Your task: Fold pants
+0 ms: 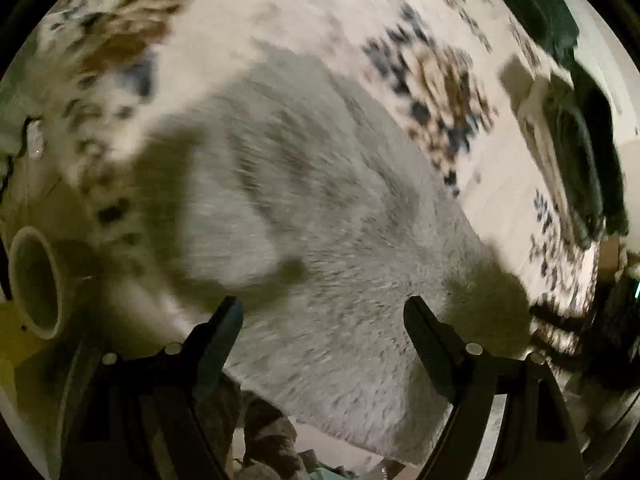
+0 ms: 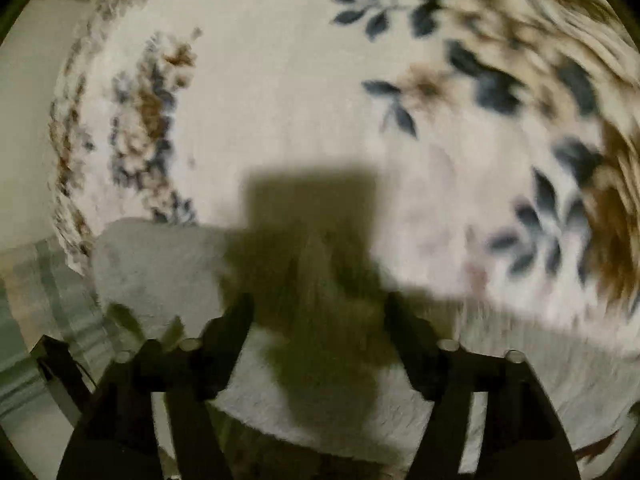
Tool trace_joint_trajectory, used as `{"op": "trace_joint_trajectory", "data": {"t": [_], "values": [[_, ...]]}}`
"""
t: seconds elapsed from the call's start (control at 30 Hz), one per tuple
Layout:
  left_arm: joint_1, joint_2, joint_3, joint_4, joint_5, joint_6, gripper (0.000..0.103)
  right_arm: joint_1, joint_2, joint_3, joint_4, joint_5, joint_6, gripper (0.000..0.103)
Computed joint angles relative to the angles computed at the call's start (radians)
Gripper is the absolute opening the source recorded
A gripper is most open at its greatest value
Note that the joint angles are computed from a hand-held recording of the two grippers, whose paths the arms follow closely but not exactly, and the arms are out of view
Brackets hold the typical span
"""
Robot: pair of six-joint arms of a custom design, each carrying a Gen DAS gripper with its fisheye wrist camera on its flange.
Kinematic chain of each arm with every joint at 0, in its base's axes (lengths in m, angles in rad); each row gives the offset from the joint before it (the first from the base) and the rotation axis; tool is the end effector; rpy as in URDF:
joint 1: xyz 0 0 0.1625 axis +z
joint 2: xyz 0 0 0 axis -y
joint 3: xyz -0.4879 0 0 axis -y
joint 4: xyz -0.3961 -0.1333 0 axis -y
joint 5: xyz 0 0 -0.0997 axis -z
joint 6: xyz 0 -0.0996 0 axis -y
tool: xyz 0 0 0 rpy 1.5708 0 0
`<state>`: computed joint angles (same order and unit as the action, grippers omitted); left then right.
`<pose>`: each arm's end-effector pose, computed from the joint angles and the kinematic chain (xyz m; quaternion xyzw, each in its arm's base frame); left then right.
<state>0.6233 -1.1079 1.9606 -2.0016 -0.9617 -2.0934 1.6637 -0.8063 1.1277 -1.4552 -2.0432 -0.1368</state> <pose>-0.3241 -0.4674 0.1854 -0.4529 0.8179 -0.2828 0.2143 0.1587 -0.7549 0.2670 0.1592 -0.9371 -0.2157 0.2238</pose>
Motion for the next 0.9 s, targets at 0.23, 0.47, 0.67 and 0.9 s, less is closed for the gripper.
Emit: {"op": "trace_joint_trajectory", "data": {"t": [0.23, 0.47, 0.67, 0.9], "values": [[-0.001, -0.097, 0.011, 0.224, 0.024, -0.169, 0.082, -0.067, -0.219, 0.287, -0.065, 0.115, 0.271, 0.072], [0.063, -0.14, 0.076, 0.17, 0.058, -0.134, 0.08, -0.149, -0.384, 0.539, -0.141, 0.174, 0.486, 0.072], [0.056, -0.145, 0.141, 0.074, 0.106, -0.108, 0.011, -0.202, -0.421, 0.643, -0.301, 0.154, 0.516, 0.041], [-0.024, -0.176, 0.128, 0.191, 0.137, -0.16, 0.007, -0.149, -0.443, 0.708, -0.363, 0.029, 0.471, 0.001]]}}
